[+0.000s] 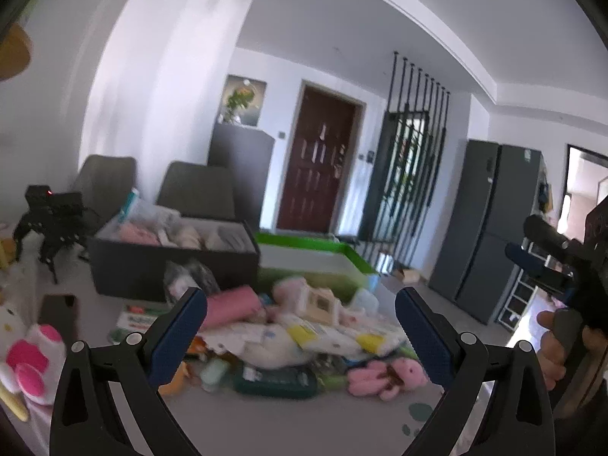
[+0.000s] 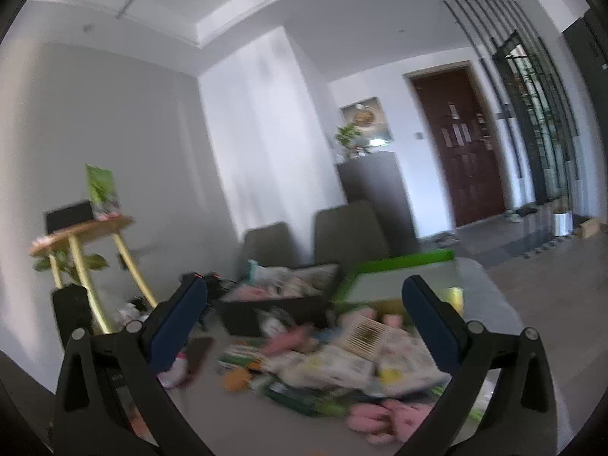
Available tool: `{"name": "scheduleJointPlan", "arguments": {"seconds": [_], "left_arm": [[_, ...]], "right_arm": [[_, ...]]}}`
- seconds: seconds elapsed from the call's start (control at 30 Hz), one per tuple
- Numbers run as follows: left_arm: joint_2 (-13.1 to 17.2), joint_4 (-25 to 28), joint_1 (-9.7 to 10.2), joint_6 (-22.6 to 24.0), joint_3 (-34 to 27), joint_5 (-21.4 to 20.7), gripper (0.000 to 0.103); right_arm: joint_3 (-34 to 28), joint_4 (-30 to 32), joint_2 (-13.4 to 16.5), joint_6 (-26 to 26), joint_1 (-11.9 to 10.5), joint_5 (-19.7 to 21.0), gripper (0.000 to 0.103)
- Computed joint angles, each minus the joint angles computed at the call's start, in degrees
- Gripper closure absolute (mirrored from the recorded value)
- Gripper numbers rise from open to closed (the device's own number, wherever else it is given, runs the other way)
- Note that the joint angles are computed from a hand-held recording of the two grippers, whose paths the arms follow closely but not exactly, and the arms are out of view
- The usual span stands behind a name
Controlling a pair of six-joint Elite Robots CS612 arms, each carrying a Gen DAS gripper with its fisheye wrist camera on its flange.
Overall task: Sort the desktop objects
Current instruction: 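Withdraw the left gripper from the box back over the table, then move the right gripper onto the dark green AND SOFT tissue pack and close it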
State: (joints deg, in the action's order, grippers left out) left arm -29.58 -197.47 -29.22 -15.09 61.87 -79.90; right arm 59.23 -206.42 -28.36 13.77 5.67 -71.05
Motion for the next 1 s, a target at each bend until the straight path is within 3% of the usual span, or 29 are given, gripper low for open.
{"name": "scheduleJointPlan", "arguments": {"seconds": [0.13, 0.4, 0.63, 0.77, 0.9, 1.0], "left_arm": [[0.73, 2.33, -0.66, 1.23, -1.13, -1.69, 0.003], [2.41, 7.86, -1.82, 1.75, -4.06, -7.67, 0.004], [4.56, 14.24, -2.69, 1.5, -8.08, -15.38, 0.004], [5.54, 17.88, -3.52, 2.98, -9.91, -18.17, 0.014], [6.68, 22.88, -4.37, 4.83, -12.29, -20.13, 0.023], [7.46, 25.53, -5.0, 6.02, -13.83, -20.91, 0.024]], "right_arm": [[2.81, 1.78, -0.94, -3.63, -0.48, -0.61, 0.0], [7.75, 4.94, -2.52, -4.48, -2.41, -0.42, 0.003], [10.1, 10.23, -3.04, -4.33, -4.07, 1.62, 0.027], [10.47, 12.6, -2.81, -4.36, -4.73, 2.79, 0.034], [10.77, 14.21, -2.69, -3.71, -5.33, 3.32, 0.036], [11.0, 15.97, -2.77, -3.48, -5.67, 3.21, 0.036]]}}
